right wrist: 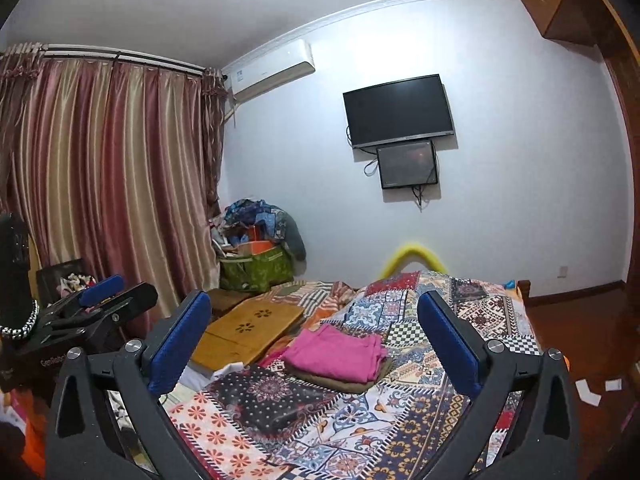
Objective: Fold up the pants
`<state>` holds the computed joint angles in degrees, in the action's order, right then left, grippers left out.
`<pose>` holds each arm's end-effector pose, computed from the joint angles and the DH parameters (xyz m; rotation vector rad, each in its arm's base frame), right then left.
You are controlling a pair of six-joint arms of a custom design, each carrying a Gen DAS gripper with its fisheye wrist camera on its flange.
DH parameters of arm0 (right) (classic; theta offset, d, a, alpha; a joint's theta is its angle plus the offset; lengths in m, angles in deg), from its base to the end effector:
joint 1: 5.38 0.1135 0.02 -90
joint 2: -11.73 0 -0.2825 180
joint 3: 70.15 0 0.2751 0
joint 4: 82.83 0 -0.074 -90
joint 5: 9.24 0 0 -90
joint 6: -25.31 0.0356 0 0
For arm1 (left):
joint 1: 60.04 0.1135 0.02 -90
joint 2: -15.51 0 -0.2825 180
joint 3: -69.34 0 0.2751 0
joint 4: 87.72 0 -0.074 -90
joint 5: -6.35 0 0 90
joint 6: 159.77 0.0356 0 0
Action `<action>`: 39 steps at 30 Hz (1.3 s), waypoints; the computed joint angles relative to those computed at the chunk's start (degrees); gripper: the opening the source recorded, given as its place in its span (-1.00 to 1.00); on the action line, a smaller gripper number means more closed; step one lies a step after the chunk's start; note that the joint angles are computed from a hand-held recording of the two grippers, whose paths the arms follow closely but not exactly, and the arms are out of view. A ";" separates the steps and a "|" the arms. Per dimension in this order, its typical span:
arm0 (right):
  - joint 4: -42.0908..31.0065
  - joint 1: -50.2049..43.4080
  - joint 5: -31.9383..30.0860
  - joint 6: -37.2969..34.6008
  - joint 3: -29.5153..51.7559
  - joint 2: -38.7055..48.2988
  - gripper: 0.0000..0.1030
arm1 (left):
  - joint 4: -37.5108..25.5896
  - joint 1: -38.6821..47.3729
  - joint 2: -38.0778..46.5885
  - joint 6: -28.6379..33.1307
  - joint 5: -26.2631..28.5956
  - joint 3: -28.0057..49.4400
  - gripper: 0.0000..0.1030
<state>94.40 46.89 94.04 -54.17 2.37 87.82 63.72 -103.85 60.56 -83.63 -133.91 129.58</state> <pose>0.2112 0.2597 0.3586 -0.4425 1.6598 0.6269 0.1489 -0.1049 0.3631 -0.1607 1.7119 0.0481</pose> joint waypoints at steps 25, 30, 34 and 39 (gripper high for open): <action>-2.56 -0.09 0.66 -0.33 0.28 -1.27 0.99 | 1.01 3.07 2.00 -1.58 3.90 -0.58 1.00; -2.89 -0.13 1.08 -0.16 0.21 -1.63 0.99 | 1.30 3.54 2.40 -1.52 5.00 -0.57 1.00; -2.90 -0.11 1.28 0.04 0.28 -1.52 0.99 | 1.23 4.03 2.26 -1.44 5.84 -0.79 1.00; -2.90 0.05 1.59 0.26 0.26 -1.33 0.99 | 1.60 4.29 2.36 -1.05 6.24 -0.89 1.00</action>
